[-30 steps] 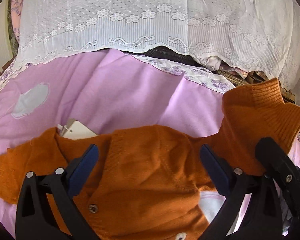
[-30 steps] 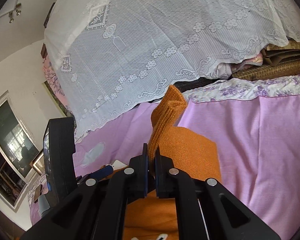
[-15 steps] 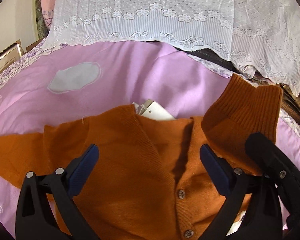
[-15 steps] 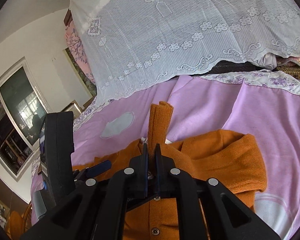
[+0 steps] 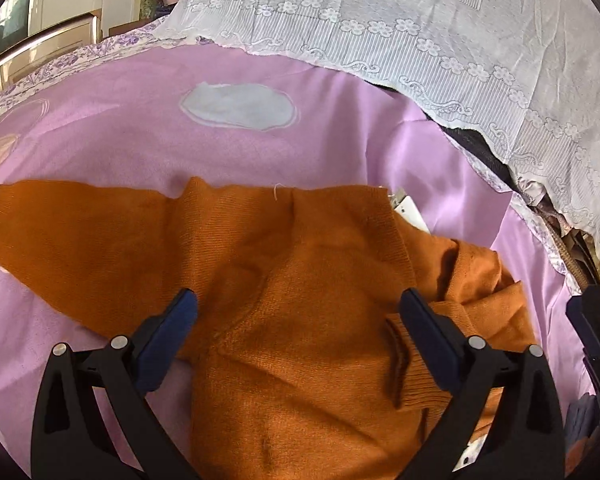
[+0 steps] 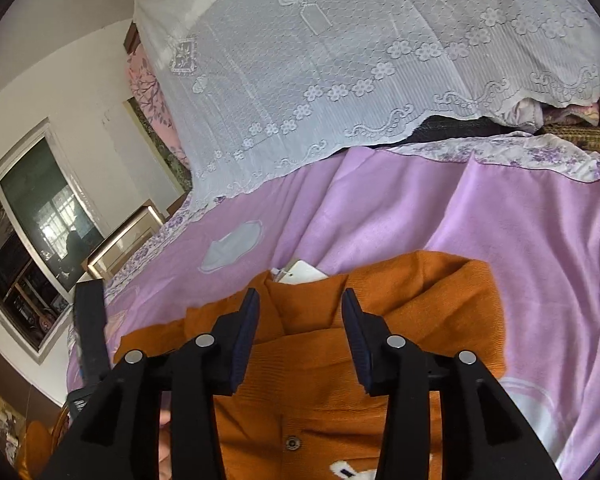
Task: Fold small clothes
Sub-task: 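Fold the held sleeve across the cardigan front with the right gripper, release, then grasp the cuff of the other sleeve with the left gripper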
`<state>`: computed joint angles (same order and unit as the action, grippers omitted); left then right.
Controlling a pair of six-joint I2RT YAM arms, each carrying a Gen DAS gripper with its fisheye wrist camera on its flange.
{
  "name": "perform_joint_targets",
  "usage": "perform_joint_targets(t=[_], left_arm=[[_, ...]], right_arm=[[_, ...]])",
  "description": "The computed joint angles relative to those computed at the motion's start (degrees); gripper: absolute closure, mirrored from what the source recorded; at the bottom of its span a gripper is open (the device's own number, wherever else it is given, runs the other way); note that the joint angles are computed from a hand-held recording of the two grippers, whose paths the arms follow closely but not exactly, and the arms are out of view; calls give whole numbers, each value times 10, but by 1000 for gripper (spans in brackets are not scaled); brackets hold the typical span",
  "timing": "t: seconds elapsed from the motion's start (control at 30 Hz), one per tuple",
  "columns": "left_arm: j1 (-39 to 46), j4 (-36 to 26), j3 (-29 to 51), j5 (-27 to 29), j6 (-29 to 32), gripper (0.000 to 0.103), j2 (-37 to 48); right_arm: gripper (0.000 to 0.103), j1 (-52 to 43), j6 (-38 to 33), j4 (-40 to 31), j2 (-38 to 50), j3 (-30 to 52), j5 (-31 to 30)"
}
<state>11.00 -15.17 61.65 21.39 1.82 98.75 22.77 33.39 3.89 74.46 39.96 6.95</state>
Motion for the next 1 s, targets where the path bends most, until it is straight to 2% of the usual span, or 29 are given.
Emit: perform_joint_targets(t=[0.1, 0.17, 0.27, 0.33, 0.37, 0.4, 0.47, 0.53, 0.63, 0.77, 0.87, 0.93, 0.97, 1.0], left_arm=[[-24, 4, -23, 15, 25, 4, -27], [-52, 7, -39, 13, 56, 4, -37], [-100, 28, -65, -21, 105, 4, -38], [-133, 41, -66, -83, 128, 4, -14], [-144, 49, -63, -119, 126, 4, 4], [-146, 40, -51, -129, 127, 4, 24], [-143, 36, -46, -125, 127, 4, 29], [-143, 45, -56, -129, 130, 4, 21], [-135, 64, -78, -121, 126, 4, -6], [-111, 99, -90, -78, 99, 4, -43], [-111, 60, -39, -82, 81, 4, 4], [-113, 13, 6, -95, 73, 4, 55], [-116, -4, 23, -102, 76, 4, 75], [-122, 3, 21, -113, 79, 4, 76]], right_arm=[[60, -40, 2, -30, 18, 8, -7], [60, -76, 12, -32, 35, 3, -43], [61, -131, 38, -22, 80, -1, -125], [62, -165, 56, -12, 115, -4, -166], [67, -178, 67, 0, 130, -10, -180], [76, -195, 76, 17, 142, -19, -198], [85, -224, 88, 45, 156, -34, -232], [86, -246, 103, 67, 152, -50, -259], [81, -249, 113, 72, 117, -65, -254], [80, -234, 102, 72, 108, -42, -242], [77, -221, 84, 71, 135, -11, -222], [73, -225, 75, 73, 167, 2, -213], [73, -234, 75, 76, 190, 8, -221], [79, -249, 79, 87, 212, 9, -240]])
